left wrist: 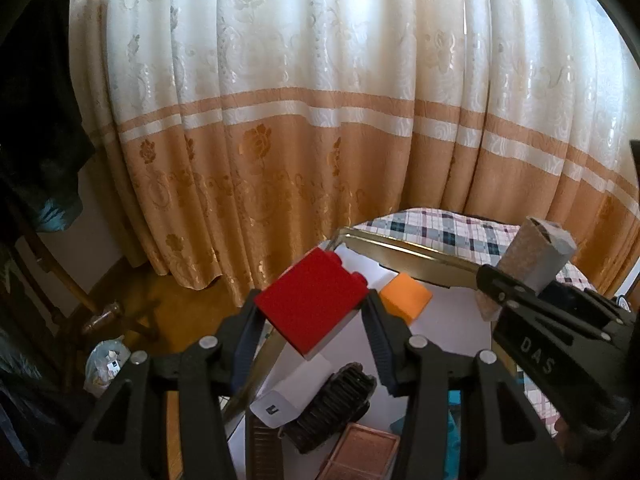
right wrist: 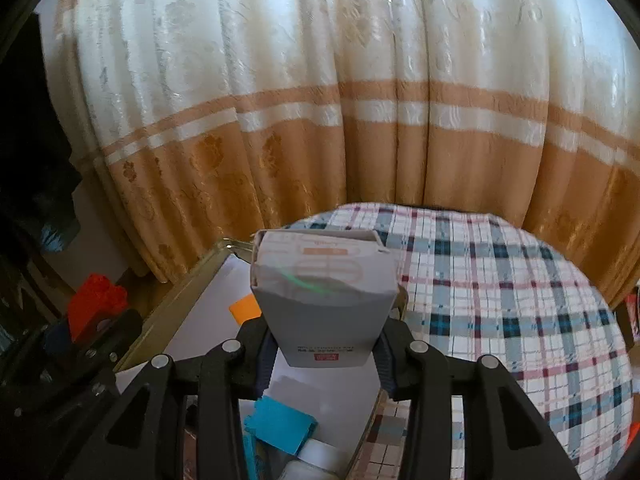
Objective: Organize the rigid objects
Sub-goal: 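Lower the red cube into the tray with the left tool while the right lowers the white box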
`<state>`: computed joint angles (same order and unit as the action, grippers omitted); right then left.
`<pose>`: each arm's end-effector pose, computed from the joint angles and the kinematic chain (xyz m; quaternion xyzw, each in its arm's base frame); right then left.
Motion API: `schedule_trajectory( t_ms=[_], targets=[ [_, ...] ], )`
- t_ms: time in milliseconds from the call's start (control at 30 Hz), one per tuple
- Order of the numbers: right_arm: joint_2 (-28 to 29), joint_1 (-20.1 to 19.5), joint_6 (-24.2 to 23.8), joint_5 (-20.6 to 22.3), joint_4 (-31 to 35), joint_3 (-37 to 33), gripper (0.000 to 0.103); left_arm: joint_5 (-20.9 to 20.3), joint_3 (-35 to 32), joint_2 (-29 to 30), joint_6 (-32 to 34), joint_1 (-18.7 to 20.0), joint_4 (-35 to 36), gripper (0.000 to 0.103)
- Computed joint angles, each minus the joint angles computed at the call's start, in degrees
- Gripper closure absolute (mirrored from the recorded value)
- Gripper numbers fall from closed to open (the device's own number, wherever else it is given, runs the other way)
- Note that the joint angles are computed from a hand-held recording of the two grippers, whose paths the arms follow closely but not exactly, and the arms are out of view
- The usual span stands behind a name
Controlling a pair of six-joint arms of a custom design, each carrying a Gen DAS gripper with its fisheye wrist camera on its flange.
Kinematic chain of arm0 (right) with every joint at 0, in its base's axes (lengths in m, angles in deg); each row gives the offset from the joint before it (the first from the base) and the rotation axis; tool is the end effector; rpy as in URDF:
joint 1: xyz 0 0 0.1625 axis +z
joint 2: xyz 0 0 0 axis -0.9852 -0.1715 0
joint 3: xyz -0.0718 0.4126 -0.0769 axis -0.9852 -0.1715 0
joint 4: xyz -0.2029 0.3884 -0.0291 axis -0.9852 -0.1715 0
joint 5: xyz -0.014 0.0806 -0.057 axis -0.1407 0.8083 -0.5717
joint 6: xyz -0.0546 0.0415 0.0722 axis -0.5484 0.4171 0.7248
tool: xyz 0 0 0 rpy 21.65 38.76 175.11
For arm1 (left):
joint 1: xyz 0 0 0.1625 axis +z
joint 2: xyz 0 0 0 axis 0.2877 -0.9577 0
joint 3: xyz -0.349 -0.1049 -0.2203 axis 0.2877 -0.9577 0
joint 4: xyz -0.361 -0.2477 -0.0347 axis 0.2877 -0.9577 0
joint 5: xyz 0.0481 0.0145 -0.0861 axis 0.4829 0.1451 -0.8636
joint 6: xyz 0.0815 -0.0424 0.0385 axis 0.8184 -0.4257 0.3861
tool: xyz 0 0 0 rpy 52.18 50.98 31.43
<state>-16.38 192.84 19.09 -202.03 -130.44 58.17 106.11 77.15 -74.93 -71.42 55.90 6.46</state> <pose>0.3715 -0.7398 -0.0505 0.0610 -0.8284 0.4424 0.3380 -0.0361 -0.7478 0.2768 0.2365 0.8397 -0.3791 0.3086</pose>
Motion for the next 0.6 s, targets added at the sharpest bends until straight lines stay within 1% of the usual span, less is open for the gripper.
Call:
schedule_trajectory(
  t_ms=[167,333,433,600],
  targets=[
    [-0.2,-0.5,2.3,-0.2,4.8,-0.8,0.059,-0.8,-3.1,2.0,-0.5,0.2,2.6,0.054],
    [0.0,-1.2,7.4,-0.8,15.1,-3.4,0.059,-1.7,-7.3,5.0,-1.7,0.2,6.6,0.054],
    [0.8,-1.2,6.7,-1.7,16.9,-4.9,0.059,-2.6,-6.1,4.7,-0.4,0.2,5.0,0.054],
    [1.8,-1.4,7.9,-2.4,21.1,-6.7,0.059,-3.1,-8.4,6.1,-2.1,0.5,7.4,0.054]
  ],
)
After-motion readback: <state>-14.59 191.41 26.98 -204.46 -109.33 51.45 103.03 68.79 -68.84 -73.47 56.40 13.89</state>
